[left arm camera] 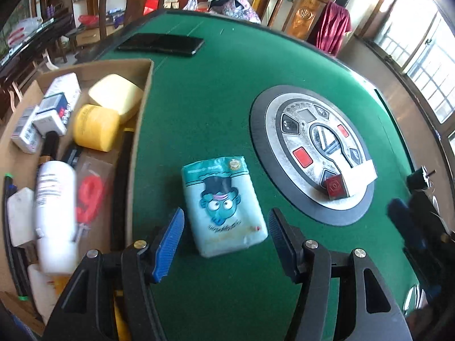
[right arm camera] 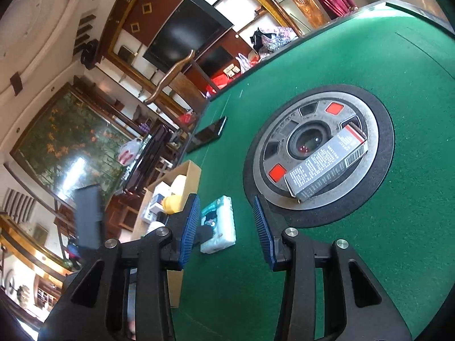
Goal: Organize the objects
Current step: 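Grasp the blue cartoon tissue pack with the left tool while the right tool grasps the white red-banded box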
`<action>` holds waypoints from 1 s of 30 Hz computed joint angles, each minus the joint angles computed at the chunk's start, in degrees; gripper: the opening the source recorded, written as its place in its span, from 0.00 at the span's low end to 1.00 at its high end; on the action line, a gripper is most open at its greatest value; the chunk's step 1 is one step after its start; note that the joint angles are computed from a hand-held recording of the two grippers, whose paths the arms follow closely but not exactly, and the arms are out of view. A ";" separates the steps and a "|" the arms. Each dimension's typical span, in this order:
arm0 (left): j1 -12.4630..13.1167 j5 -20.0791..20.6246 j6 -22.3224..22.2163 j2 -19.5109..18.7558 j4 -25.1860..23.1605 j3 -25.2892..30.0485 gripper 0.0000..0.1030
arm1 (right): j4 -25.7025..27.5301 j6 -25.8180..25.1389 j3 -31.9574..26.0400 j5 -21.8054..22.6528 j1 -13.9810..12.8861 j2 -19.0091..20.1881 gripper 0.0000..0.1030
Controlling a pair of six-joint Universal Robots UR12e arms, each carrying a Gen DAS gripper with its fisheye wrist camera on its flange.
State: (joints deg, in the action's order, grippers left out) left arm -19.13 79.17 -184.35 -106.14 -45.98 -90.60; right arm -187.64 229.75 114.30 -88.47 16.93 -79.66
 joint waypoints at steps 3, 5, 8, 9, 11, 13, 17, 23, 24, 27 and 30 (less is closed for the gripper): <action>-1.14 3.17 -0.48 -1.22 0.07 1.04 0.60 | 1.56 0.33 0.06 -3.64 0.57 -0.87 0.38; -1.71 4.81 0.51 -1.51 2.02 0.80 0.61 | 3.53 0.68 0.16 -5.55 0.72 -1.55 0.42; -1.96 5.76 4.44 -0.90 8.56 -1.82 0.55 | 7.42 2.65 0.17 -9.23 1.01 -2.39 0.55; -2.16 6.75 6.36 -0.57 10.42 -2.79 0.51 | 8.98 4.08 0.31 -9.58 0.80 -2.70 0.55; -1.49 3.63 9.06 0.27 12.68 -4.56 0.45 | 10.23 6.67 0.74 -8.94 0.22 -3.09 0.55; -0.90 0.62 9.82 1.08 12.83 -5.70 0.45 | 10.71 8.39 1.28 -8.29 -0.38 -3.07 0.55; -1.17 0.53 11.65 1.51 13.51 -6.37 0.45 | 14.97 10.83 0.29 -9.33 -0.60 -2.74 0.55; -1.25 0.75 12.22 1.40 14.07 -6.54 0.45 | 26.21 13.05 -4.96 -11.31 -0.68 -1.08 0.55; -1.49 1.02 12.17 1.22 14.27 -6.45 0.45 | 31.18 11.83 -7.17 -12.77 -0.44 -0.47 0.55; -1.66 1.26 12.12 1.07 14.30 -6.32 0.45 | 39.86 11.39 -11.39 -13.31 -0.55 1.06 0.55; -1.59 1.19 12.07 1.05 14.13 -6.27 0.47 | 45.68 12.04 -14.18 -16.09 -0.36 2.30 0.55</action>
